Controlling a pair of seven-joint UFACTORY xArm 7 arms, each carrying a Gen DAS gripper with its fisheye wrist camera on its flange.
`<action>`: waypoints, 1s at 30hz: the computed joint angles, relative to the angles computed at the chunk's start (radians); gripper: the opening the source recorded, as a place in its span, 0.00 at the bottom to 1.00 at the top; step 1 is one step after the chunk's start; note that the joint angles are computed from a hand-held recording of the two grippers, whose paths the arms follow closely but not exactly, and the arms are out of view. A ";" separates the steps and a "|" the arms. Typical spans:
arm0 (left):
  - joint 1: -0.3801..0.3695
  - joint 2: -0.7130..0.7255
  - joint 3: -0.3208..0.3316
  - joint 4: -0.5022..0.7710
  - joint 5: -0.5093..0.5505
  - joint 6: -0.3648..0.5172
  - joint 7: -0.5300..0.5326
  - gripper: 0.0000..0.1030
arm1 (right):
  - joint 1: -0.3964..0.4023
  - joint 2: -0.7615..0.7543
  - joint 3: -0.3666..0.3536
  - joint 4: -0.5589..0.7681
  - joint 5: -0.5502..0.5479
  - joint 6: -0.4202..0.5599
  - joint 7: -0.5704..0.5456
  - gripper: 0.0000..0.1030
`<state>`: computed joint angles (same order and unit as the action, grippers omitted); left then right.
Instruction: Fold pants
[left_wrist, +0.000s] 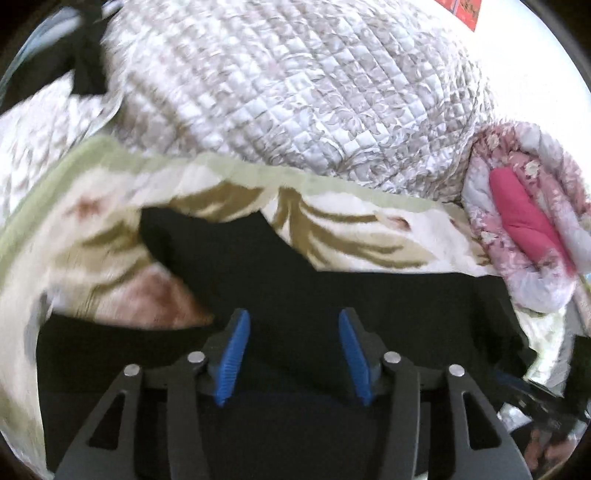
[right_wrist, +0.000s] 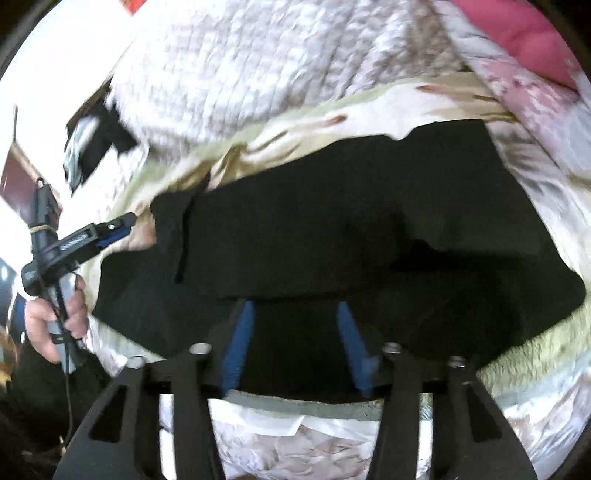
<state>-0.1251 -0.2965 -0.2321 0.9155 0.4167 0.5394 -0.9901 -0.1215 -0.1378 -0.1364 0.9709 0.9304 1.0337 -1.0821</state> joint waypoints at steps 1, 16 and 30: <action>0.006 0.049 -0.009 0.049 0.019 0.026 0.013 0.52 | -0.002 0.007 0.001 0.004 -0.001 -0.009 0.021 0.51; -0.147 0.304 0.117 0.272 0.282 0.209 -0.125 0.05 | -0.086 0.146 0.021 0.125 0.112 0.002 0.279 0.51; -0.052 -0.239 0.083 -0.275 0.099 0.080 -0.354 0.11 | -0.107 0.097 0.020 0.071 0.190 -0.005 0.197 0.51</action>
<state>-0.1773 -0.5354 -0.1493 0.6401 0.5156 0.6196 -1.3445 -0.2280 -0.0412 -0.1165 1.0424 1.1201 1.0286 -0.8848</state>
